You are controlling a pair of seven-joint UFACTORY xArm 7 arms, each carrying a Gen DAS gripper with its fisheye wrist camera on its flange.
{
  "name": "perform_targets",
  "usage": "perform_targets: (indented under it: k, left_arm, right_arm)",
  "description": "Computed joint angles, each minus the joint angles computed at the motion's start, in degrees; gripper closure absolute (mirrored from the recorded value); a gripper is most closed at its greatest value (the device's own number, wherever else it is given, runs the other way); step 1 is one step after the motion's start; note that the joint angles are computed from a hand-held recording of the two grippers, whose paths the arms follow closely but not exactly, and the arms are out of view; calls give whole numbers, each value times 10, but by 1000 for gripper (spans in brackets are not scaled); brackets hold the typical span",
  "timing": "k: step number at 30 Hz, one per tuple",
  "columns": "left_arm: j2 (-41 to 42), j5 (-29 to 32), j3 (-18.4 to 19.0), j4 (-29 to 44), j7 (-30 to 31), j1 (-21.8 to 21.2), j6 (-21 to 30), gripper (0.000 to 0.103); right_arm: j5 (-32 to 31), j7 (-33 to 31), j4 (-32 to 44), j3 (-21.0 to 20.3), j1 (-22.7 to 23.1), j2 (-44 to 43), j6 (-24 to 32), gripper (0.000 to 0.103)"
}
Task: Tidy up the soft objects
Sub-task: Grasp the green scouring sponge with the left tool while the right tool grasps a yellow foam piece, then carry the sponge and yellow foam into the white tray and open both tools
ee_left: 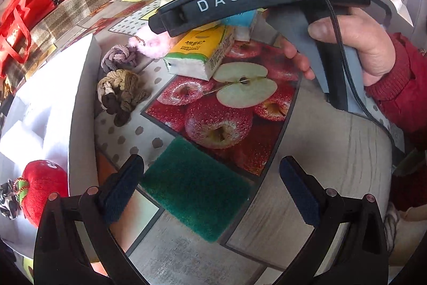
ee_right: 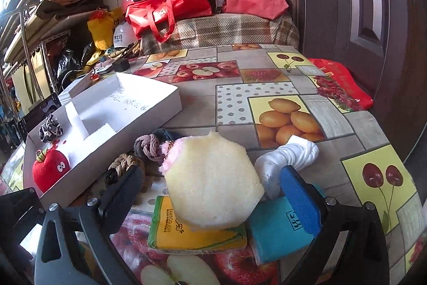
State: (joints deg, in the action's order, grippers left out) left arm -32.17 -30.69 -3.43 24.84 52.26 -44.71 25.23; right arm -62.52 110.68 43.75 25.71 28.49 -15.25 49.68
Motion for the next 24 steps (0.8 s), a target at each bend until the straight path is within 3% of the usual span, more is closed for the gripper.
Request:
perform_targets:
  k: [1, 2, 3, 4, 6, 13, 14, 19, 24]
  left_arm:
    - [-3, -8, 9, -1, 10, -8, -1, 6]
    - [-3, -22, 27, 5, 23, -18, 20, 29]
    - [-3, -46, 40, 10, 32, -25, 36, 45]
    - [-6, -48, 29, 7, 28, -16, 28, 45]
    - [-13, -60, 23, -3, 38, -16, 8, 49]
    - [-63, -138, 71, -30, 92, -61, -45, 49]
    - [-72, -152, 80, -34, 104, -72, -58, 49]
    - [-115, -217, 136, -60, 156, -160, -166, 49]
    - [-137, -200, 167, -71, 137, -188, -199, 49]
  right_arm:
    - [1, 1, -4, -2, 0, -3, -5, 22]
    - [5, -6, -5, -2, 2, -5, -6, 34]
    - [4, -9, -8, -1, 2, -8, -8, 36]
    - [-2, -7, -13, 1, 3, -15, -13, 38]
    - [-15, 1, -18, 13, 3, -25, -11, 53]
    - [-66, 61, -24, 53, 13, -45, 46, 56]
    - [-72, 69, -26, 55, 15, -48, 47, 88]
    - [-91, 112, -30, 74, 26, -57, 93, 91]
    - [-84, 131, -48, 57, 36, -77, 67, 90]
